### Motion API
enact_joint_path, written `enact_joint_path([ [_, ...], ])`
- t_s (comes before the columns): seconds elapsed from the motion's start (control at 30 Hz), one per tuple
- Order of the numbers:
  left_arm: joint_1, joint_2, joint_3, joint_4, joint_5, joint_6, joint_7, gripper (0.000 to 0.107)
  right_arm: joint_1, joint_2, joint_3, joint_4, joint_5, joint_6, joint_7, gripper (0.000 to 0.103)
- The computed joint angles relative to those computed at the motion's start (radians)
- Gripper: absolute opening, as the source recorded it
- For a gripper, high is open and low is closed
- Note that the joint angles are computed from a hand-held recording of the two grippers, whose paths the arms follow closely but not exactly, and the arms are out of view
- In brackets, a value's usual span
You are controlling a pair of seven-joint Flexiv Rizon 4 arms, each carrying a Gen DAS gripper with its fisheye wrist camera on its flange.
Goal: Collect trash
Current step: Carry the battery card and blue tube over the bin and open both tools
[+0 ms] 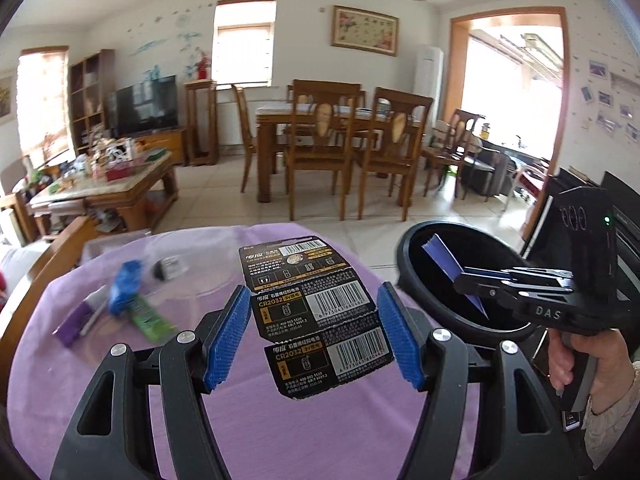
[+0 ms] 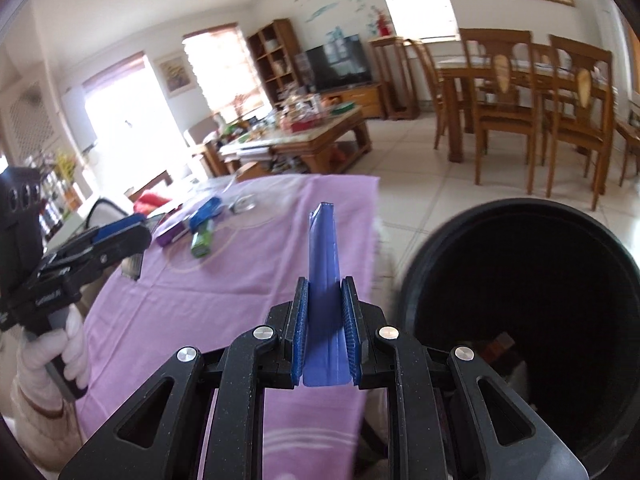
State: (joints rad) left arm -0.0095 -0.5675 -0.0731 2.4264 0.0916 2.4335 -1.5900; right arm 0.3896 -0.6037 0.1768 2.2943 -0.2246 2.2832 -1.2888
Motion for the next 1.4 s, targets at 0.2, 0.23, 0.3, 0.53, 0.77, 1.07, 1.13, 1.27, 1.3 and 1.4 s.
enact_joint_path([
  [0.2, -0.054, -0.050, -0.053, -0.105, 0.014, -0.052, 0.026, 0.064, -0.106, -0.007, -0.007, 0.038, 0.000, 0.090, 0.053, 0.017],
  [0.23, -0.061, -0.060, -0.061, -0.122, 0.017, -0.060, 0.029, 0.064, -0.128, -0.012, -0.011, 0.044, -0.005, 0.109, 0.063, 0.017],
  [0.3, -0.082, -0.085, -0.075, -0.163, 0.018, -0.078, 0.040, 0.064, -0.163, -0.025, -0.018, 0.050, -0.010, 0.136, 0.082, 0.017],
  [0.53, -0.135, -0.164, -0.115, -0.281, 0.011, -0.150, 0.069, 0.064, -0.261, -0.092, -0.047, 0.050, -0.036, 0.222, 0.139, 0.017],
  [0.77, -0.169, -0.200, -0.130, -0.333, -0.001, -0.207, 0.096, 0.064, -0.308, -0.148, -0.060, 0.032, -0.081, 0.249, 0.173, 0.017],
  [1.07, -0.165, -0.218, -0.149, -0.366, 0.003, -0.260, 0.121, 0.064, -0.307, -0.185, -0.068, 0.017, -0.071, 0.263, 0.193, 0.017],
  [1.13, -0.177, -0.221, -0.144, -0.369, -0.005, -0.262, 0.128, 0.064, -0.296, -0.187, -0.069, 0.015, -0.058, 0.264, 0.194, 0.017],
  [1.27, -0.180, -0.222, -0.150, -0.375, -0.005, -0.272, 0.138, 0.064, -0.266, -0.187, -0.073, 0.019, -0.017, 0.270, 0.183, 0.017],
  [1.3, -0.183, -0.221, -0.149, -0.380, -0.009, -0.279, 0.142, 0.064, -0.262, -0.188, -0.074, 0.019, -0.012, 0.271, 0.182, 0.018],
  [1.4, -0.185, -0.221, -0.151, -0.378, -0.011, -0.277, 0.146, 0.064, -0.252, -0.184, -0.073, 0.021, 0.002, 0.270, 0.181, 0.018],
])
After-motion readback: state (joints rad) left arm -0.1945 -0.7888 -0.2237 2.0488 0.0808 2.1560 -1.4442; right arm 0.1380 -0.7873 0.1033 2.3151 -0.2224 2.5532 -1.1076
